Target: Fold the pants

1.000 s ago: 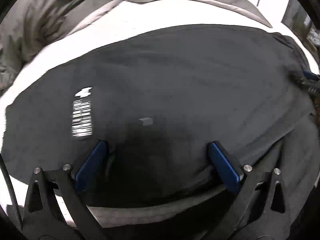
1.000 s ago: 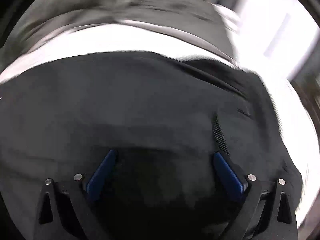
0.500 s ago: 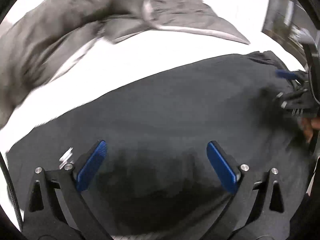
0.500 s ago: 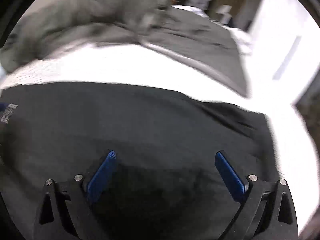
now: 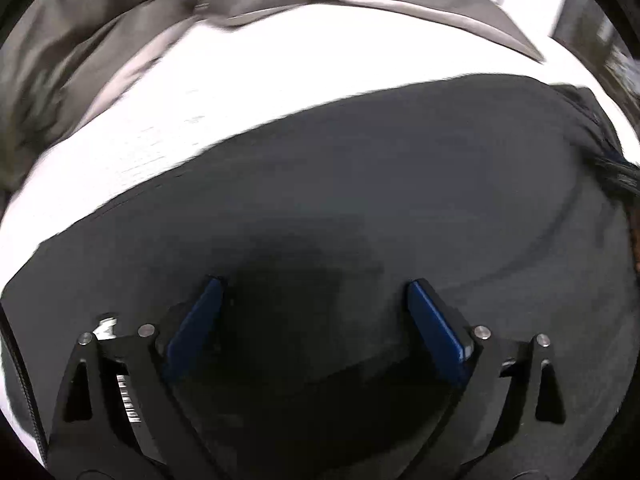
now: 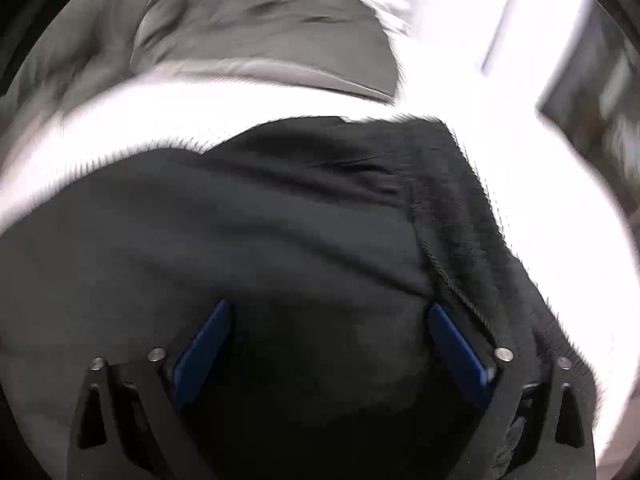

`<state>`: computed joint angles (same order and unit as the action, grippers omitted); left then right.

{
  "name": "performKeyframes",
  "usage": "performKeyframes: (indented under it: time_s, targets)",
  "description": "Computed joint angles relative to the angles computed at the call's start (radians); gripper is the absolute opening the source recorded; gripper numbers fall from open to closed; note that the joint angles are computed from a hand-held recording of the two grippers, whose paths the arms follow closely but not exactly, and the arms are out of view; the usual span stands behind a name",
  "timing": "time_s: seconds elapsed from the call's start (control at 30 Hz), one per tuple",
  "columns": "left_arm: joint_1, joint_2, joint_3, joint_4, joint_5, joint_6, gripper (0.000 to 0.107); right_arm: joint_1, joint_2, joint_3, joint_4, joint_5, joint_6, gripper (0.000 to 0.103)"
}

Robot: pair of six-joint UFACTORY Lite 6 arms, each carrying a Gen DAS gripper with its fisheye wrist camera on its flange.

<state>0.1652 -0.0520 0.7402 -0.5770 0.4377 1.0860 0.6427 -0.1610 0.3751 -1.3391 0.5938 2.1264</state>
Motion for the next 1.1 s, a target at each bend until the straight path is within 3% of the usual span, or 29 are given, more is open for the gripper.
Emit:
performKeyframes:
  time_s: [0.07, 0.13, 0.23, 0.3, 0.37, 0.5, 0.57, 0.63, 0.73, 0.8, 0.87, 0.93, 0.97, 1.03, 1.1]
  targets:
    - [0.045, 0.017, 0.021, 0.016, -0.015, -0.021, 0.094, 0.035, -0.007, 0.007, 0.023, 0.021, -0.044, 0.096]
    - [0.043, -0.010, 0.015, 0.057, -0.046, -0.096, 0.092, 0.156, 0.017, 0.064, 0.124, 0.149, -0.132, 0.096]
    - [-0.001, -0.078, 0.000, -0.036, -0.018, -0.046, 0.091, 0.284, -0.064, 0.076, 0.105, 0.155, -0.076, 0.097]
    - [-0.061, -0.097, 0.008, -0.093, 0.013, -0.027, 0.091, 0.306, -0.073, 0.099, 0.071, 0.111, -0.027, 0.097]
    - [-0.173, -0.060, 0.050, -0.085, -0.004, -0.088, 0.091, 0.277, 0.042, 0.212, 0.008, 0.012, -0.020, 0.097]
    - [-0.421, 0.064, 0.135, 0.140, -0.067, -0.411, 0.091, 0.196, 0.264, 0.390, -0.047, -0.126, -0.069, 0.097]
    - [-0.461, 0.152, 0.178, 0.268, -0.079, -0.549, 0.091, 0.117, 0.358, 0.459, -0.148, -0.252, -0.021, 0.096]
    - [-0.470, 0.162, 0.181, 0.258, -0.073, -0.553, 0.092, 0.048, 0.429, 0.493, -0.196, -0.299, -0.001, 0.096]
    - [-0.440, 0.146, 0.168, 0.301, -0.083, -0.576, 0.095, 0.007, 0.439, 0.478, -0.031, -0.122, -0.112, 0.096]
    - [-0.378, 0.091, 0.117, 0.308, -0.070, -0.568, 0.098, -0.045, 0.435, 0.440, 0.006, 0.015, -0.058, 0.098]
    - [-0.294, 0.048, 0.092, 0.256, -0.040, -0.495, 0.098, -0.129, 0.328, 0.317, -0.054, -0.015, 0.101, 0.098]
    - [-0.238, -0.049, 0.030, 0.268, -0.017, -0.497, 0.094, -0.127, 0.255, 0.263, -0.091, -0.041, 0.113, 0.097]
    - [-0.222, -0.092, 0.011, 0.284, -0.001, -0.506, 0.089, -0.092, 0.244, 0.266, -0.049, -0.016, 0.057, 0.097]
    - [-0.196, -0.233, -0.051, 0.248, 0.069, -0.458, 0.089, -0.004, 0.179, 0.266, 0.074, -0.009, -0.112, 0.097]
    - [-0.161, -0.375, -0.121, 0.110, 0.158, -0.290, 0.089, 0.126, 0.103, 0.253, 0.154, 0.018, -0.197, 0.097]
